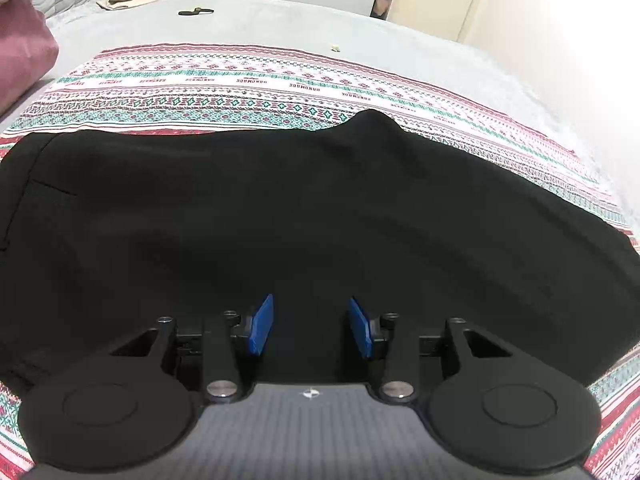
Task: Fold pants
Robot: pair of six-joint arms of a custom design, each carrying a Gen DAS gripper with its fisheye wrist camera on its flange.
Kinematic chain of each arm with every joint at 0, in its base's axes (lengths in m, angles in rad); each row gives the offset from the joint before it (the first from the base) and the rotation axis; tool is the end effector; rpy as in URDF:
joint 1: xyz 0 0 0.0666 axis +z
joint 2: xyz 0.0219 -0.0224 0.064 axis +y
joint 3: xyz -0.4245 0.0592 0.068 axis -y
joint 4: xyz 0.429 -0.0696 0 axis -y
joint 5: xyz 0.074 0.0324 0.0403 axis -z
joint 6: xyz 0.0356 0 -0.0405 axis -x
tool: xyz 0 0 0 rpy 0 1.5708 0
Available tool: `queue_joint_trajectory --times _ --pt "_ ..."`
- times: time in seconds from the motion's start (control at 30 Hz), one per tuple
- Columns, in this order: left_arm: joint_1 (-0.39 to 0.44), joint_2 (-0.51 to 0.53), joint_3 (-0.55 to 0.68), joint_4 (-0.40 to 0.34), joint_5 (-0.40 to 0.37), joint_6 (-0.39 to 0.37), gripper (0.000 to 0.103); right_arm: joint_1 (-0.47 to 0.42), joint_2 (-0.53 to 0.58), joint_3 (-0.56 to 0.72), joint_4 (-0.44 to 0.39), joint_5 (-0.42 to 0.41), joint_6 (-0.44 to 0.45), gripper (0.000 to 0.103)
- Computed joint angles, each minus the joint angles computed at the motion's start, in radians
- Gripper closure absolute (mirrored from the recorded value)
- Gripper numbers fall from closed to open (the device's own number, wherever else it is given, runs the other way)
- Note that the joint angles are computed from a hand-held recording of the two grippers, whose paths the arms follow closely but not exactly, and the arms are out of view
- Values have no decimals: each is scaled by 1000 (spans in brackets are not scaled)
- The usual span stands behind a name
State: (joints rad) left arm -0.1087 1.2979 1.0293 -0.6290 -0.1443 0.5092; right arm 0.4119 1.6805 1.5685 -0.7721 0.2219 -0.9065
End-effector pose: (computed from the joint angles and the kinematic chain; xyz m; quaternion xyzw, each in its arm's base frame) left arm 0.4524 -0.0446 0.3583 -0.2106 0.9179 -0.0353 0.3345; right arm 0.5816 0.2451 0.4129 0.2652 0.8982 0.1225 0.3283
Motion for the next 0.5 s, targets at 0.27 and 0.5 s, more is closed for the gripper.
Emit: queue_joint_trajectory --times 0.27,0.5 --pt "-12 -3 -1 39 -6 10 34 -14 -19 -46 71 -56 -96 56" --pt "-22 21 12 45 -11 1 33 0 7 -6 22 10 -68 91"
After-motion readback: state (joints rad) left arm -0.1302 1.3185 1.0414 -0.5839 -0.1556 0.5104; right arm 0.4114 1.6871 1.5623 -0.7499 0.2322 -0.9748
